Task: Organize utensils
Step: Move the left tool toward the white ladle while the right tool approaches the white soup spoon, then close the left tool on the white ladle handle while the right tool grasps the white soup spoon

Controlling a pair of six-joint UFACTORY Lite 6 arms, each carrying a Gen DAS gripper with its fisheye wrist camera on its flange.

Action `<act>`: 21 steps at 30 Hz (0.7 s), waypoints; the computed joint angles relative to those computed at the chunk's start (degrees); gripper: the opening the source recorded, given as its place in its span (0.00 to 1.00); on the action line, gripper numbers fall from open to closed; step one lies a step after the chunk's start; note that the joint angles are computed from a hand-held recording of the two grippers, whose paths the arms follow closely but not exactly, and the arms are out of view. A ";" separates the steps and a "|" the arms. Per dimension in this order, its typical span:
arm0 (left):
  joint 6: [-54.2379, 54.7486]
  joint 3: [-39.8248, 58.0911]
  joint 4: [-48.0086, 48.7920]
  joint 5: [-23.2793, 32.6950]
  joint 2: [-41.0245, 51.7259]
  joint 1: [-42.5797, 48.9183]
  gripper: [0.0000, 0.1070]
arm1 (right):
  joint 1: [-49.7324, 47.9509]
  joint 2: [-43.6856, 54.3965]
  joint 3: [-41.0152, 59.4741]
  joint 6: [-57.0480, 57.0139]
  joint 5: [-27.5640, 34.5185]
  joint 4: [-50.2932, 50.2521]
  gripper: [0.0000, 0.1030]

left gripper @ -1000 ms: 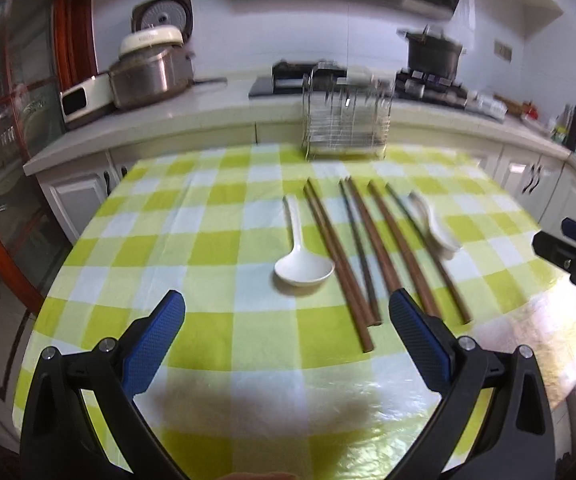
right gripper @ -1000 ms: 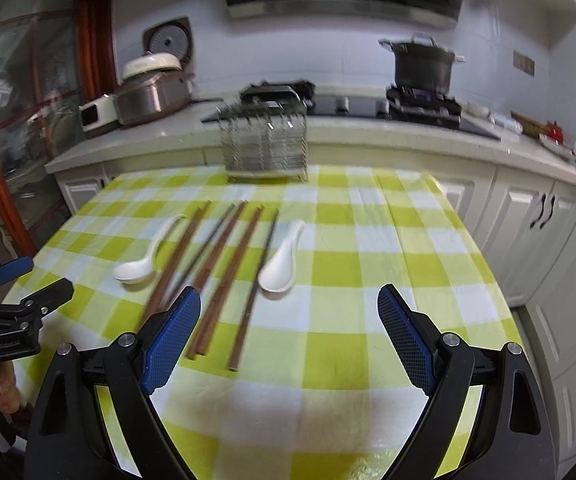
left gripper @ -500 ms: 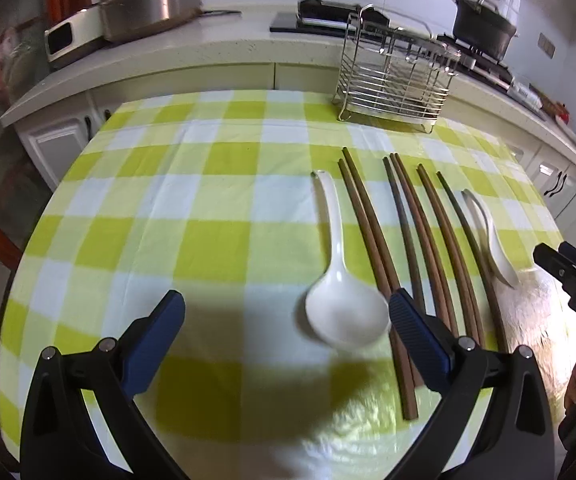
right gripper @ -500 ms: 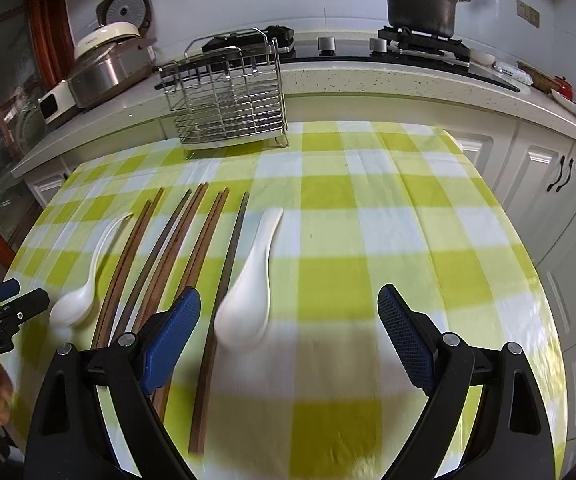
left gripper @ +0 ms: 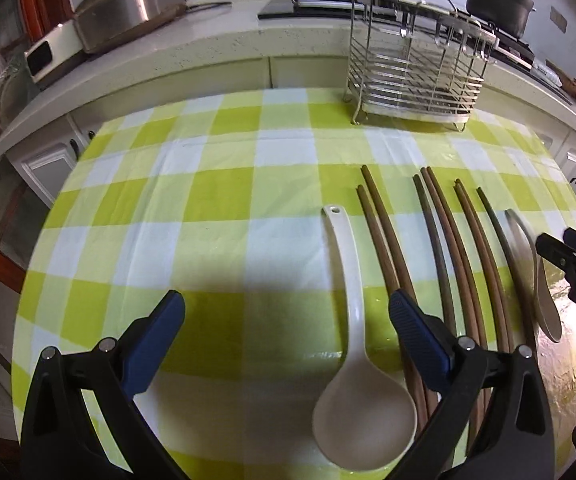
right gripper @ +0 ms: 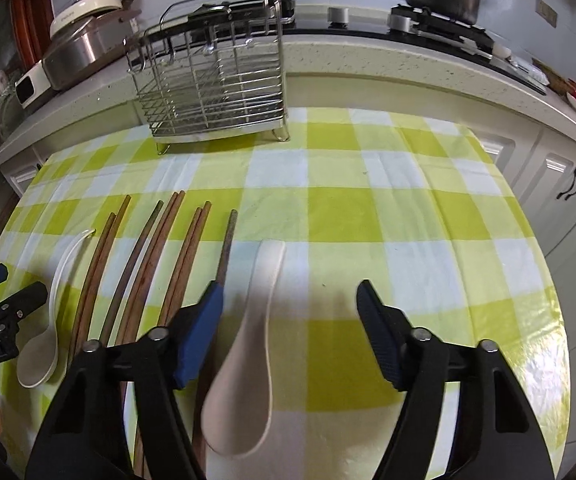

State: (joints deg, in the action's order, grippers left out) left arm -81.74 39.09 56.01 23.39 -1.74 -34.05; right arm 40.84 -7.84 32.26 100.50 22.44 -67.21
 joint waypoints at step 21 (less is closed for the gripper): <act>5.21 8.96 -7.16 -1.52 10.75 -1.21 0.63 | -4.29 7.06 2.91 -1.81 -6.76 -1.02 0.28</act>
State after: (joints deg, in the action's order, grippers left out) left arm -76.53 48.05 48.85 21.87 9.02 -35.26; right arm 36.55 -0.78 35.18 98.69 15.67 -68.23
